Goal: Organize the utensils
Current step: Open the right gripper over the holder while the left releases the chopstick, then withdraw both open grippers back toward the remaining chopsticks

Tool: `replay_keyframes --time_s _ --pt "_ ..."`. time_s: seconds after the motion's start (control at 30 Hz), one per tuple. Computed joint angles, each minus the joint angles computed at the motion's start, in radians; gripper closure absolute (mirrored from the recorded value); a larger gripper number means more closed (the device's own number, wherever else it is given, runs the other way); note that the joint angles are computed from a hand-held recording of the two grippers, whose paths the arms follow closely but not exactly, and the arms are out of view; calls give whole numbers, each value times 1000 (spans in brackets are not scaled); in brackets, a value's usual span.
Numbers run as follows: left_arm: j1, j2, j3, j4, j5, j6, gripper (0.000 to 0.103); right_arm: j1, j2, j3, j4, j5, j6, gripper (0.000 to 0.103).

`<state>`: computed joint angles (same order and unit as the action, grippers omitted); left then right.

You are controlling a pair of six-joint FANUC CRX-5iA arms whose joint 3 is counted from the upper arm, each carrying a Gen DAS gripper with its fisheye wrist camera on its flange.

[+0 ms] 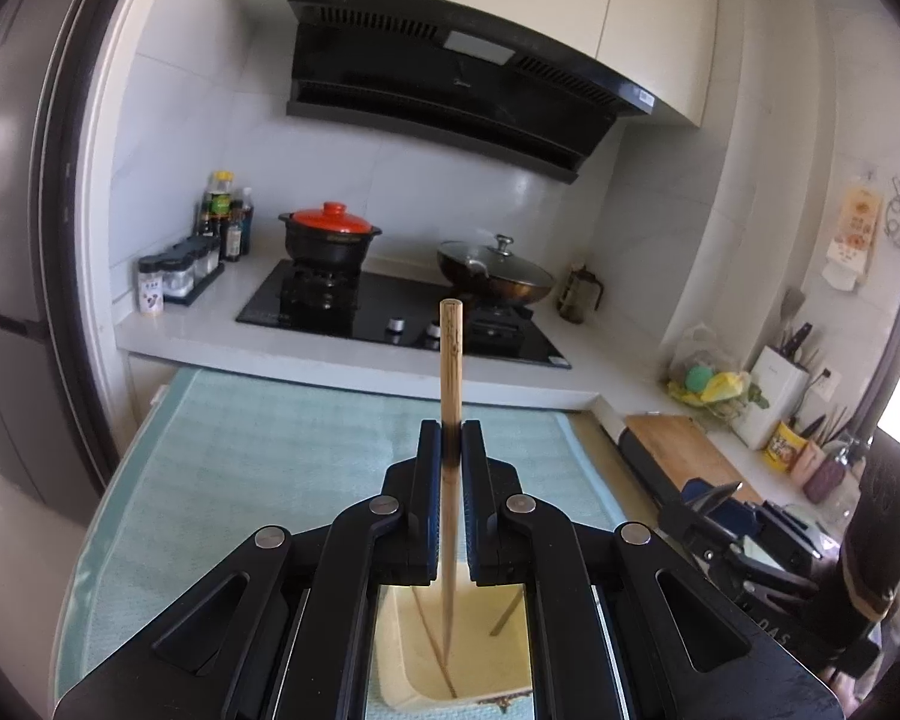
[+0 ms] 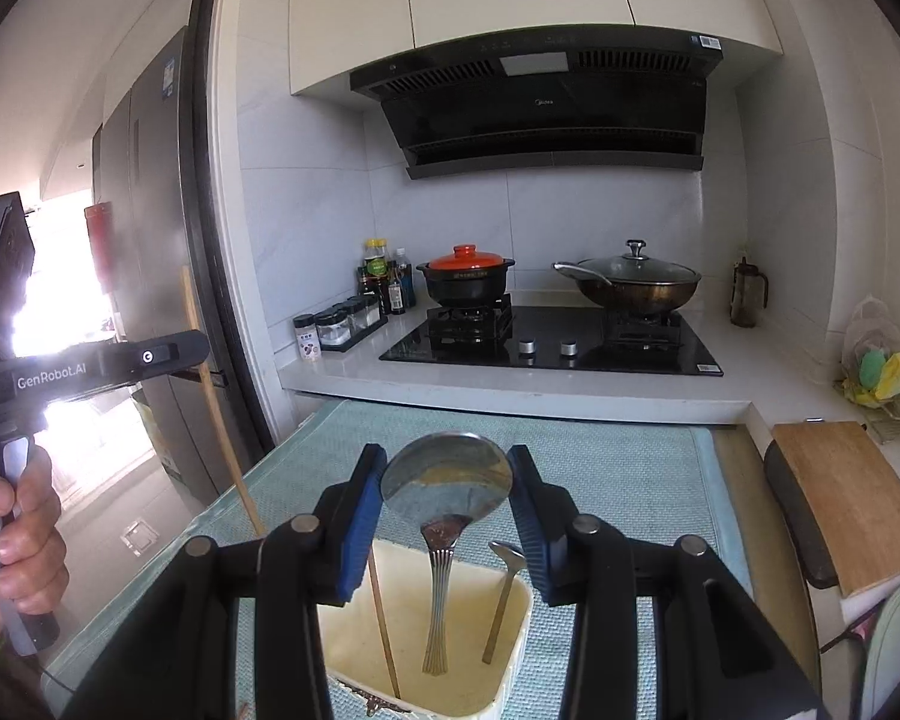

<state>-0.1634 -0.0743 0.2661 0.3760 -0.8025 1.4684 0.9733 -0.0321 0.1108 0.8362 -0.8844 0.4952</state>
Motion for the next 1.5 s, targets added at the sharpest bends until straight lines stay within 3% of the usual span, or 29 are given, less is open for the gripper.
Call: replay_keyframes --time_s 0.3,0.77,0.8,0.9,1.03,1.23,1.37,1.5 --pt "-16 44 -36 -60 -20 62 99 -16 59 10 -133 -32 114 61" --pt "-48 110 -27 -137 -71 124 97 -58 99 -5 -157 -85 60 61" --pt "-46 112 -23 -142 -82 138 92 -61 101 0 -161 -90 57 61" --pt "-27 86 -44 -132 -95 136 66 -61 90 -2 -152 -95 46 44" --pt "15 -11 -98 -123 -101 36 46 -37 16 -48 -123 -68 30 43" --pt "156 -254 -227 -142 -188 -182 25 123 -183 -223 -7 -155 -28 37" --pt "329 -419 -346 -75 -297 -309 23 313 -299 -335 40 -345 -118 37" --pt "525 -595 -516 50 -396 -422 20 553 -374 -457 114 -586 -322 37"
